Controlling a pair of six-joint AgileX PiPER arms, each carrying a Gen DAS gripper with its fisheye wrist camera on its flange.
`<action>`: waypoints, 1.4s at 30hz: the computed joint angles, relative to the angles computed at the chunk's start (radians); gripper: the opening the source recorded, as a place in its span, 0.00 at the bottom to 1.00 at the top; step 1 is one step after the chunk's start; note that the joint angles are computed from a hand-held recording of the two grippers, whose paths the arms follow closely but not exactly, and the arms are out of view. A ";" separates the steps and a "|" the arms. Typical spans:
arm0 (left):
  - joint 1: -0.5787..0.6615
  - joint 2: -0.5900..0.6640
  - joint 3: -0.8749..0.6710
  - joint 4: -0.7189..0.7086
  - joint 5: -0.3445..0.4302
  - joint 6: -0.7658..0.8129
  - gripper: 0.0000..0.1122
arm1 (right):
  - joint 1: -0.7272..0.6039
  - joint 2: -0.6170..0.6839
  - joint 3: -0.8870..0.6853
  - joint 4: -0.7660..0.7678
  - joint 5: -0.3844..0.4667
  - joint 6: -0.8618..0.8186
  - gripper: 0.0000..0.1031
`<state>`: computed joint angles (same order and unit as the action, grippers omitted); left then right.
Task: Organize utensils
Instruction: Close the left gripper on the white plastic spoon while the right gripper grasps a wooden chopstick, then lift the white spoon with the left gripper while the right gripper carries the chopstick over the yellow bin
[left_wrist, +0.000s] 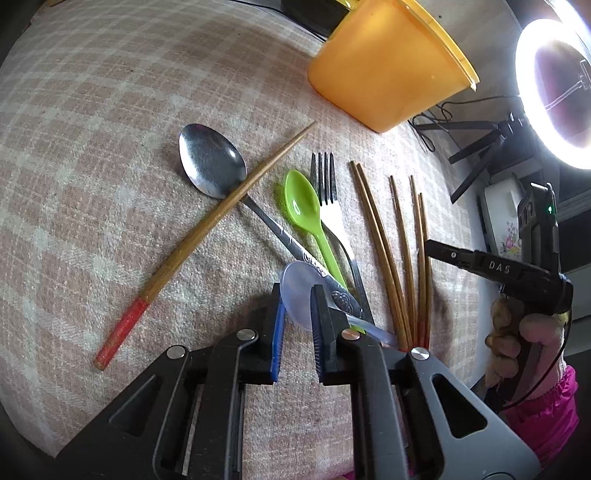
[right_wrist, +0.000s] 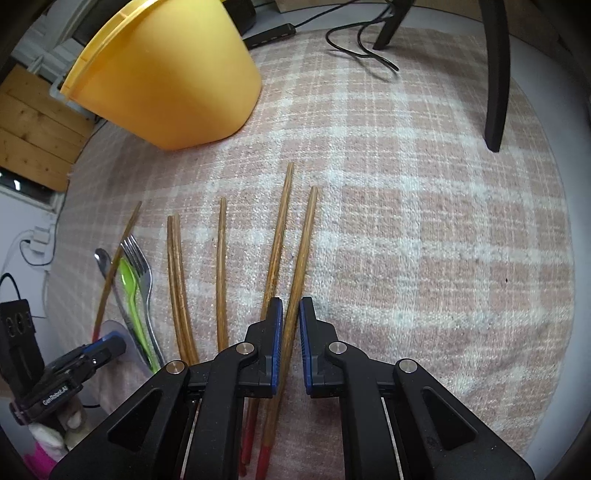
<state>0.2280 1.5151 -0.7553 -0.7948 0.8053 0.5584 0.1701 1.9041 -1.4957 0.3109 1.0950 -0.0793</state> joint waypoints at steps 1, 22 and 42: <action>0.004 0.003 -0.003 -0.009 0.001 0.007 0.09 | 0.006 0.002 -0.004 -0.011 -0.003 -0.004 0.07; 0.071 -0.133 -0.079 0.022 0.047 0.061 0.02 | -0.011 -0.221 0.166 0.068 -0.102 -0.055 0.05; 0.058 -0.154 -0.255 0.018 0.084 0.039 0.01 | 0.004 -0.280 0.081 0.067 -0.193 -0.071 0.05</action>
<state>0.2859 1.3613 -1.0098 -0.7763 0.8889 0.5976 0.1737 1.6240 -1.4151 0.3775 0.9025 -0.1505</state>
